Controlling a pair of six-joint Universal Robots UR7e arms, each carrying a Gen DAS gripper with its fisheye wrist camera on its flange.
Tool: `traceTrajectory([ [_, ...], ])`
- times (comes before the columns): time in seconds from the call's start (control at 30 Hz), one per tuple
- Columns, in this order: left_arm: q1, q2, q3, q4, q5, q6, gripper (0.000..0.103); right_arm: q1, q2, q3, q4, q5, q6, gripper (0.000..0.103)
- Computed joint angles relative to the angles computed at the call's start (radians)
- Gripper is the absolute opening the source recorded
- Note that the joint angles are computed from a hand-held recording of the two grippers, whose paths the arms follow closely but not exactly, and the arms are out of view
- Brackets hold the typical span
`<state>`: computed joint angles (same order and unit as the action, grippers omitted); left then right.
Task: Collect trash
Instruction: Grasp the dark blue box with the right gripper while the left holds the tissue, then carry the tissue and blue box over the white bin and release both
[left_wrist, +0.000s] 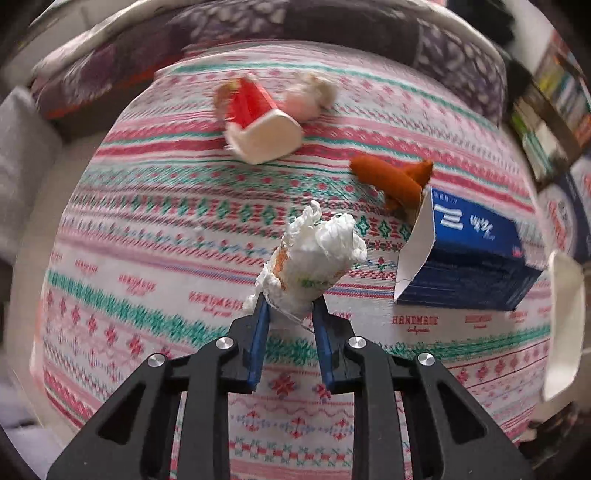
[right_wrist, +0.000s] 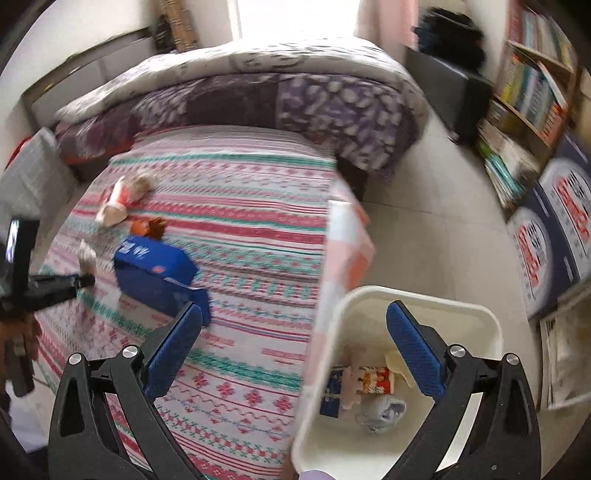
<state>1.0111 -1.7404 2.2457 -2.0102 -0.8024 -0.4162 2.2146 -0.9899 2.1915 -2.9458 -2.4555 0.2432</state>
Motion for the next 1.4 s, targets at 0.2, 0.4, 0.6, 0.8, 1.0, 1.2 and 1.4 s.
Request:
traceTrajectory([
  [0.2,-0.093,-0.150,-0.005,0.016,-0.046,-0.151,0.024,-0.010,0.113,-0.072,-0.101,0.216,-0.350,0.096],
  [0.4,-0.215,-0.242,-0.007,0.053,-0.016,-0.239,0.024,-0.047,0.242,-0.281,0.171,0.317,-0.575,0.096],
  [0.6,-0.242,-0.290,-0.025,0.103,0.025,-0.276,0.024,-0.107,0.326,-0.412,0.319,0.375,-0.611,0.096],
  [0.8,-0.214,-0.272,-0.017,0.098,0.005,-0.251,0.024,-0.140,0.350,-0.434,0.381,0.434,-0.527,0.063],
  [1.0,-0.218,-0.293,-0.011,0.089,0.002,-0.255,0.024,-0.109,0.327,-0.354,0.215,0.439,-0.429,0.030],
  [1.2,-0.274,-0.333,-0.003,0.120,0.055,-0.297,0.024,-0.056,0.282,-0.286,0.078,0.383,-0.307,0.026],
  [1.4,-0.327,-0.344,0.004,0.158,0.094,-0.328,0.024,0.007,0.236,-0.244,-0.028,0.313,-0.217,0.026],
])
